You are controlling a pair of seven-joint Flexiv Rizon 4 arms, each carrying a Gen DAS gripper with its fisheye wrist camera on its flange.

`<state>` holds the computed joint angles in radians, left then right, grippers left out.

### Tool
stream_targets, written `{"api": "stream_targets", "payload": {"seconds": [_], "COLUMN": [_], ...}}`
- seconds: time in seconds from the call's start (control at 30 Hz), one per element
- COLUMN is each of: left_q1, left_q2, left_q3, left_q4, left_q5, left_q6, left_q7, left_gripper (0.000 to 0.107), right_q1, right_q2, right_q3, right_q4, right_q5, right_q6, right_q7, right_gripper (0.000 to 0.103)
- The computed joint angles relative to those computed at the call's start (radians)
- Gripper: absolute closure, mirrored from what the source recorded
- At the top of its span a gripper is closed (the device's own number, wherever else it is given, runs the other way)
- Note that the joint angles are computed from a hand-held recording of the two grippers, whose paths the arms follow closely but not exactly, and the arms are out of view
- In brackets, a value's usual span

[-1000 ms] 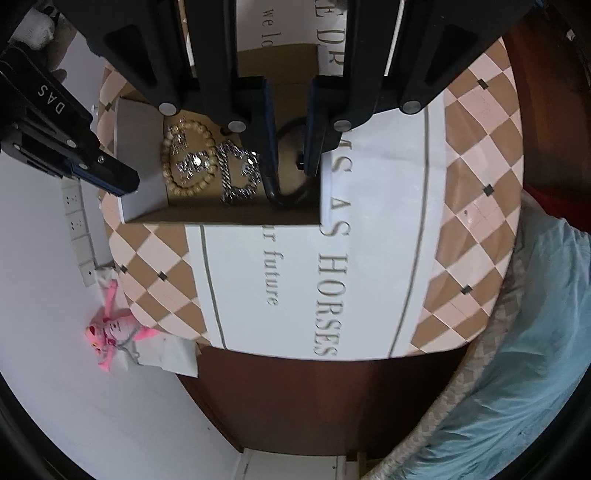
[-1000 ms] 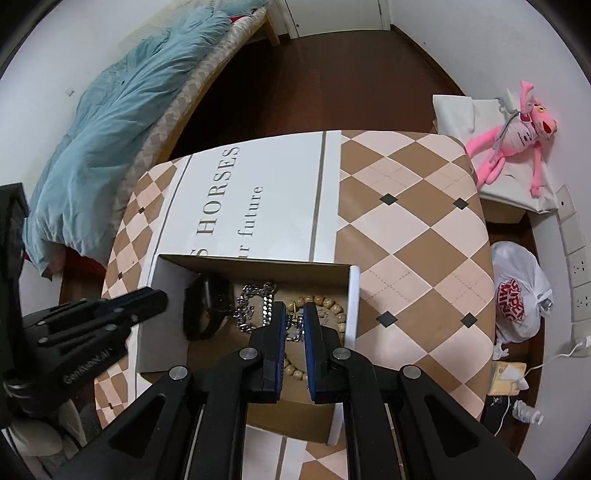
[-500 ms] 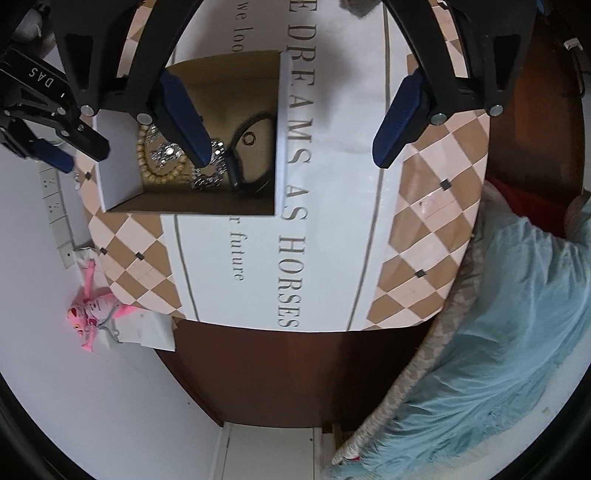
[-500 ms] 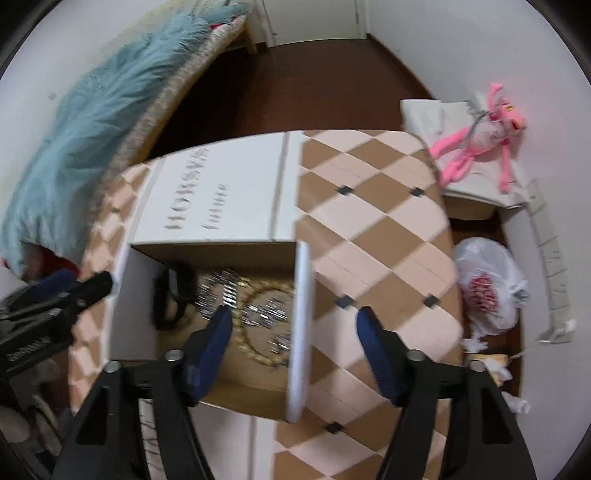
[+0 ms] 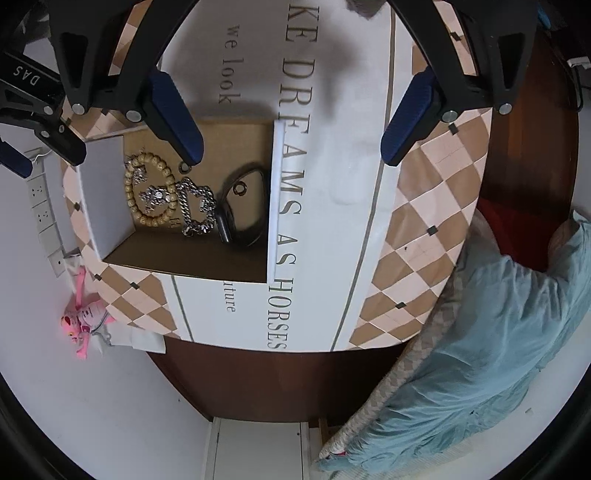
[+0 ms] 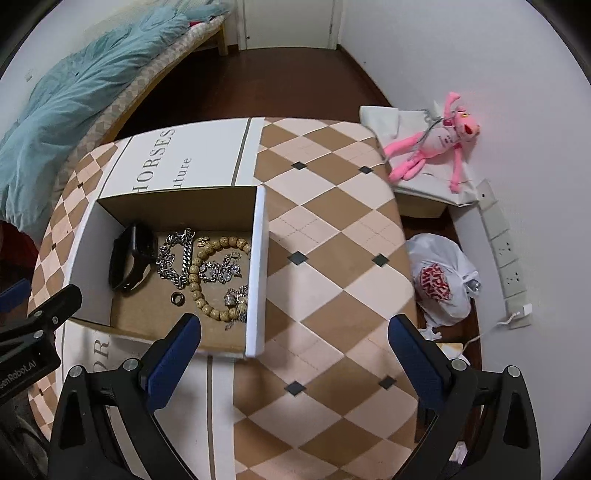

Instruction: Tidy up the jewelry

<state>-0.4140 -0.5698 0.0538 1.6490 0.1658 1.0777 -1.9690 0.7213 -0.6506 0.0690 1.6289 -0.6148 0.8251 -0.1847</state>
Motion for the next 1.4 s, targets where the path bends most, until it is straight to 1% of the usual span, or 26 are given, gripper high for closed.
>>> {"api": "stream_targets", "payload": {"seconds": [0.07, 0.23, 0.43, 0.57, 0.63, 0.7, 0.77, 0.9, 1.03, 1.2, 1.27, 1.4], "left_q1": [0.007, -0.004, -0.005, -0.008, 0.002, 0.014, 0.03, 0.06, 0.079, 0.097, 0.105, 0.113], "left_q2": [0.026, 0.11, 0.255, 0.346, 0.391, 0.43, 0.463, 0.519, 0.561, 0.601, 0.613, 0.618], "left_q3": [-0.011, -0.006, -0.009, -0.015, -0.03, -0.047, -0.068, -0.107, -0.134, -0.158, -0.167, -0.178], "left_q4": [0.027, 0.091, 0.188, 0.213, 0.227, 0.239, 0.253, 0.289, 0.302, 0.31, 0.309, 0.313], "left_q5": [-0.008, 0.012, 0.051, 0.122, 0.153, 0.181, 0.185, 0.142, 0.154, 0.161, 0.18, 0.18], "left_q6": [0.013, 0.045, 0.08, 0.056, 0.053, 0.048, 0.039, 0.03, 0.011, -0.014, -0.021, -0.022], "left_q7": [0.009, -0.007, -0.059, -0.112, -0.123, -0.141, -0.144, -0.125, -0.132, -0.134, -0.146, -0.145], "left_gripper": [0.009, 0.009, 0.009, 0.009, 0.009, 0.009, 0.009, 0.009, 0.009, 0.009, 0.009, 0.009], "right_q1": [0.019, 0.052, 0.073, 0.076, 0.083, 0.082, 0.087, 0.089, 0.098, 0.107, 0.109, 0.105], "right_q2": [0.028, 0.116, 0.228, 0.29, 0.322, 0.346, 0.365, 0.402, 0.423, 0.446, 0.45, 0.459], "right_q3": [-0.007, -0.001, 0.04, 0.079, 0.097, 0.115, 0.133, 0.164, 0.185, 0.206, 0.211, 0.22], "right_q4": [0.02, 0.079, 0.127, 0.144, 0.148, 0.156, 0.151, 0.148, 0.136, 0.134, 0.133, 0.138], "right_q5": [-0.021, -0.096, -0.197, -0.244, -0.27, -0.287, -0.296, -0.302, -0.316, -0.323, -0.323, -0.307], "right_q6": [-0.017, -0.055, -0.127, -0.174, -0.217, -0.236, -0.281, -0.335, -0.381, -0.408, -0.415, -0.409], "right_q7": [0.028, 0.12, 0.218, 0.264, 0.287, 0.31, 0.314, 0.313, 0.31, 0.322, 0.325, 0.325], "right_gripper": [0.001, 0.001, 0.001, 0.001, 0.001, 0.001, 0.001, 0.001, 0.001, 0.001, 0.001, 0.001]}}
